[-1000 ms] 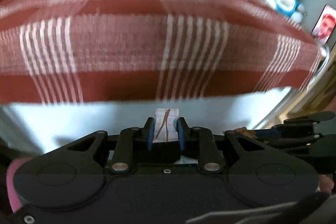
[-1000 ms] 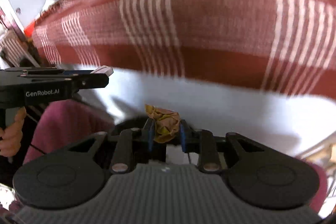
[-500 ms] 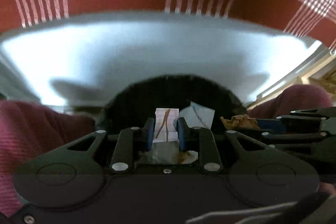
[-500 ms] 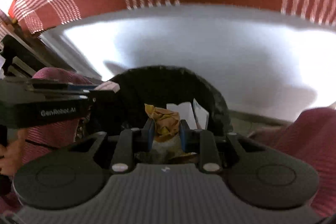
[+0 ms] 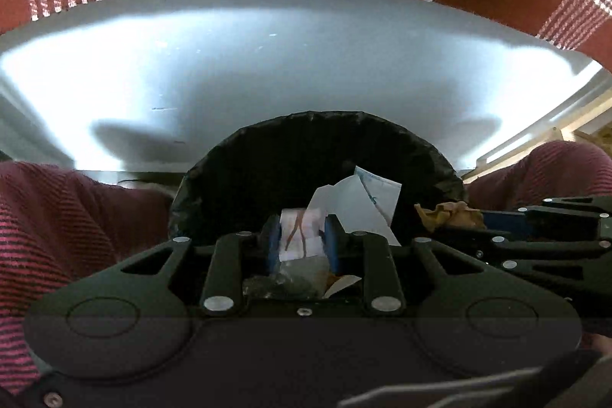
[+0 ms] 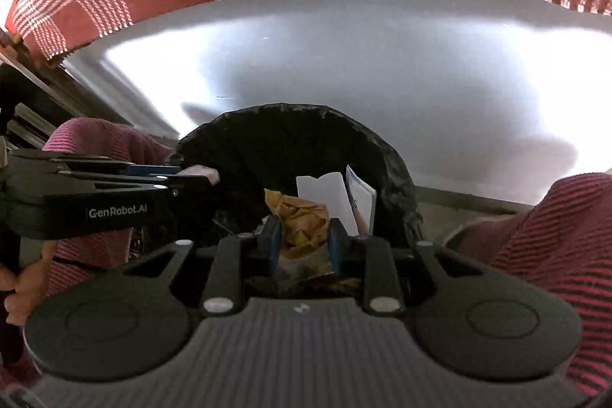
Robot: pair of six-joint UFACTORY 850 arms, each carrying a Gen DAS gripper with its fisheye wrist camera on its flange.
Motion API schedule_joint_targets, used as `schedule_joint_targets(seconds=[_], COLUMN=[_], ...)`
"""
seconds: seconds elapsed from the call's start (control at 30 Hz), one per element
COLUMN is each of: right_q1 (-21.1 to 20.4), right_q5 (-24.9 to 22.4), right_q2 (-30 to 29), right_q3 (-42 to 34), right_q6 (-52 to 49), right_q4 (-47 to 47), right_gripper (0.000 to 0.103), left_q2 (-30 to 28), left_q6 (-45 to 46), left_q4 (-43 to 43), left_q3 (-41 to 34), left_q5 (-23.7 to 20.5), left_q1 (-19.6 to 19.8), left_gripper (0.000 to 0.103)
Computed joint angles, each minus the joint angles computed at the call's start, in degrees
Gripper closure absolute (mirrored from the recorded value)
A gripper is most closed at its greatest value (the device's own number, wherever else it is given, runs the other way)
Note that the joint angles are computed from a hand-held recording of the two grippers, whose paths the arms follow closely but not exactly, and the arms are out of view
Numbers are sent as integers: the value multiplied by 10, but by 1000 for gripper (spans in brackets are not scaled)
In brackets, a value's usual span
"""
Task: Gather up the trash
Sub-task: 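Open both grippers to drop the papers into the bin, then raise both open grippers back over the tablecloth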
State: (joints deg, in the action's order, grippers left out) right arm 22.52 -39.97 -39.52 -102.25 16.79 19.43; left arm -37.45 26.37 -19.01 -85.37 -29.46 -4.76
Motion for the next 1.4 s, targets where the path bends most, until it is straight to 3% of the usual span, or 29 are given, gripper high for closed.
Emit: schedule_joint_targets(seconds=[0.17, 0.23, 0.27, 0.3, 0.6, 1.0, 1.17, 1.4], right_q1=[0, 1, 1, 1, 0, -4, -9, -26], right_q5=[2, 3, 2, 2, 10, 32, 62, 107], right_q2=[-1, 0, 0, 1, 8, 27, 47, 62], right_q3=[0, 0, 0, 1, 7, 7, 0, -42], right_q6=[0, 1, 3, 3, 10, 26, 38, 63], right_q4=[-1, -3, -4, -3, -13, -43, -65, -142], right_gripper=[69, 64, 52, 48, 39, 26, 20, 18], left_q2=[0, 1, 0, 1, 1, 30, 57, 74], left_q6=[-1, -8, -14, -23, -56, -34, 48, 283], left_q4=[1, 7, 11, 18, 36, 8, -65, -278], left_q3=[-2, -2, -3, -3, -10, -6, -8, -45], left_q5=[-4, -5, -5, -6, -7, 6, 19, 34], left_q1=[1, 1, 0, 0, 1, 5, 10, 24], left_gripper=[70, 62, 54, 51, 25, 21, 21, 15])
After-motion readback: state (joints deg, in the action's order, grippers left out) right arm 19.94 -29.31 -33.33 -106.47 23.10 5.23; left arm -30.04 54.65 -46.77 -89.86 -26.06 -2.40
